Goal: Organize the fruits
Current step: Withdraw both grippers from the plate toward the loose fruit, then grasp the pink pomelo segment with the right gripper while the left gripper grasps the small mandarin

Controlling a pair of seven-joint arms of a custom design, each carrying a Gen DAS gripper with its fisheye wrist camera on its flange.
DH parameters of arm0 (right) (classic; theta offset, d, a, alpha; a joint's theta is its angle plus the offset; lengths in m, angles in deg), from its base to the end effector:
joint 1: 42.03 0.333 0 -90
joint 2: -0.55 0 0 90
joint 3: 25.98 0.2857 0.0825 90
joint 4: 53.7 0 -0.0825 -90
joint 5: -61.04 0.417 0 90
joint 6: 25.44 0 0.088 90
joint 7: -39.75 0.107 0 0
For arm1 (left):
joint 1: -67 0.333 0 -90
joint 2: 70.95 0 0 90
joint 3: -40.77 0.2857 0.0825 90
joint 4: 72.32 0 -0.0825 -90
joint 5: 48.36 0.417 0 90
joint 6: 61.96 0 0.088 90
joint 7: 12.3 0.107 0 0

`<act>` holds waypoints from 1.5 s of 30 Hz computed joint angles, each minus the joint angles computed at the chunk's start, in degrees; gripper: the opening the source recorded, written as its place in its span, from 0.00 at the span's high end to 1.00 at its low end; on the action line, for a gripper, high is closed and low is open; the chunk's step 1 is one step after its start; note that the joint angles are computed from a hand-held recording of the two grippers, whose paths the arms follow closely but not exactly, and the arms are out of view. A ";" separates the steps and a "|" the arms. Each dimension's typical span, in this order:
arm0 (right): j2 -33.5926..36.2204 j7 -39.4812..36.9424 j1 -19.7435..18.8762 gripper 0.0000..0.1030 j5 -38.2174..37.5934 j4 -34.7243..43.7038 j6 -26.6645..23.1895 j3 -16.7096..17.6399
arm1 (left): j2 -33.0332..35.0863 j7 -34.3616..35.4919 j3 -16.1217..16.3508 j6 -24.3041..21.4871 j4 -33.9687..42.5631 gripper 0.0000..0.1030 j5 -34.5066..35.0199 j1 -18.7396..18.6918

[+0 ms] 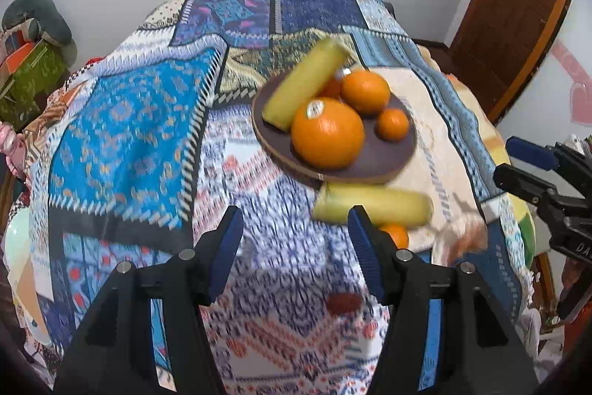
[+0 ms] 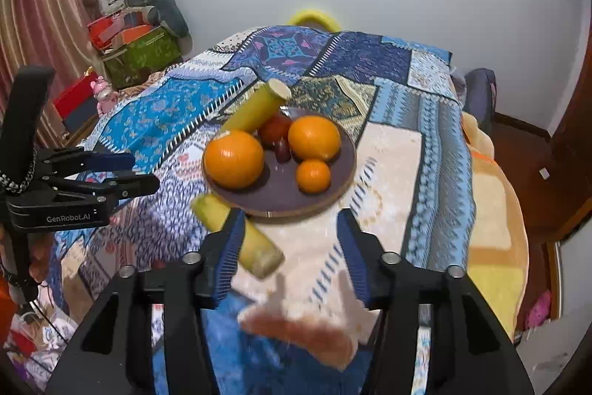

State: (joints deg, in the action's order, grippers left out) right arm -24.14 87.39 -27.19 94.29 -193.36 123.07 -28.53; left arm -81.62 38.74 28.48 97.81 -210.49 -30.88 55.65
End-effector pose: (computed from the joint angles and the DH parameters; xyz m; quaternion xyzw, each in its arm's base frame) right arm 0.4907 0.0954 0.4820 -0.8146 0.4603 -0.1263 0.3297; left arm 0.4888 -0.2294 0.3926 -0.6774 0.6755 -0.2365 0.1699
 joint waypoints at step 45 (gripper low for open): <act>4.79 -0.35 -4.25 0.57 -4.53 -4.32 -1.87 0.08 | 15.26 6.01 -2.00 1.42 9.77 0.67 -7.04 -3.93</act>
